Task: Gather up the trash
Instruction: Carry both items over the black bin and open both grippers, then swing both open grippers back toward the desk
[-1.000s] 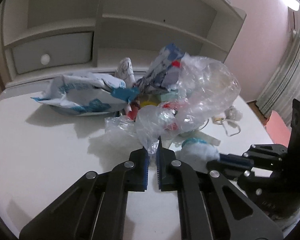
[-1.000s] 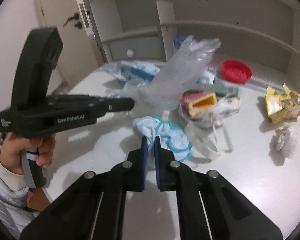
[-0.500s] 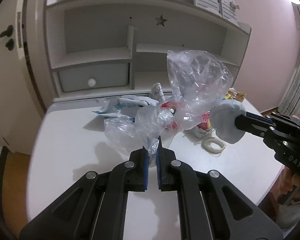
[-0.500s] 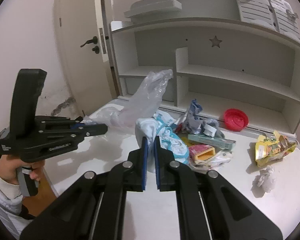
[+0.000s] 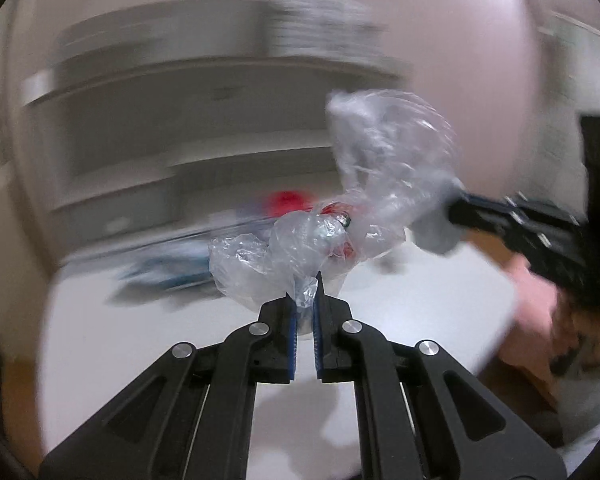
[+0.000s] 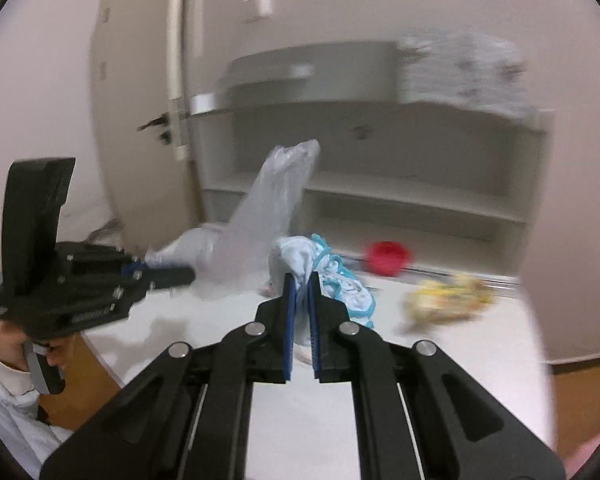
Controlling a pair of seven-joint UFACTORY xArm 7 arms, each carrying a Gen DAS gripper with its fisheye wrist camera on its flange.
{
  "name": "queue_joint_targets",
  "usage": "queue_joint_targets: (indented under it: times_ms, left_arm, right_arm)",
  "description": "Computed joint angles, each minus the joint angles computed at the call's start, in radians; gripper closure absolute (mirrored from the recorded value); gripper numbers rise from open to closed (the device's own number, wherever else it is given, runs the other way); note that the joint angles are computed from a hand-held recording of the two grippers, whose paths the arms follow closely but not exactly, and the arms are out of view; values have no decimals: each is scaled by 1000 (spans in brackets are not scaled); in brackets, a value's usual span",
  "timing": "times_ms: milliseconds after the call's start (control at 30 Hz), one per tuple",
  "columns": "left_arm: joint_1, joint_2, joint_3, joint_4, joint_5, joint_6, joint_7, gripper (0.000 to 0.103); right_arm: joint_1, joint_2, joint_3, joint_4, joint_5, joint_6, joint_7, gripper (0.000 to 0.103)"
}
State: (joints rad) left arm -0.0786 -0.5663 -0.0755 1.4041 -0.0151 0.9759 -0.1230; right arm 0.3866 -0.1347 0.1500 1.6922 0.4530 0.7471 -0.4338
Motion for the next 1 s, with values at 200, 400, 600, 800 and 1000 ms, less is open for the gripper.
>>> queue_joint_targets:
  times_ms: [200,400,600,800,1000]
  left_arm:
    - [-241,236,-81,163,-201,-5,147,98]
    - [-379,466,-178,230,-274,34,207,98]
    - [-448,715,-202,173,-284,83,184,98]
    - [-487,873,-191,208,-206,95,157,98]
    - [-508,855,-185,185,-148,6,83,11]
  right_arm:
    - [-158,-241,-154,-209,-82,119,58,96]
    - [-317,-396,-318,-512,-124,312,129,96]
    - [-423,-325,-391,-804,-46,340,144,96]
    - [-482,-198,-353,-916,22,301,153,96]
    - [-536,-178,-345,-903,50,367,172,18]
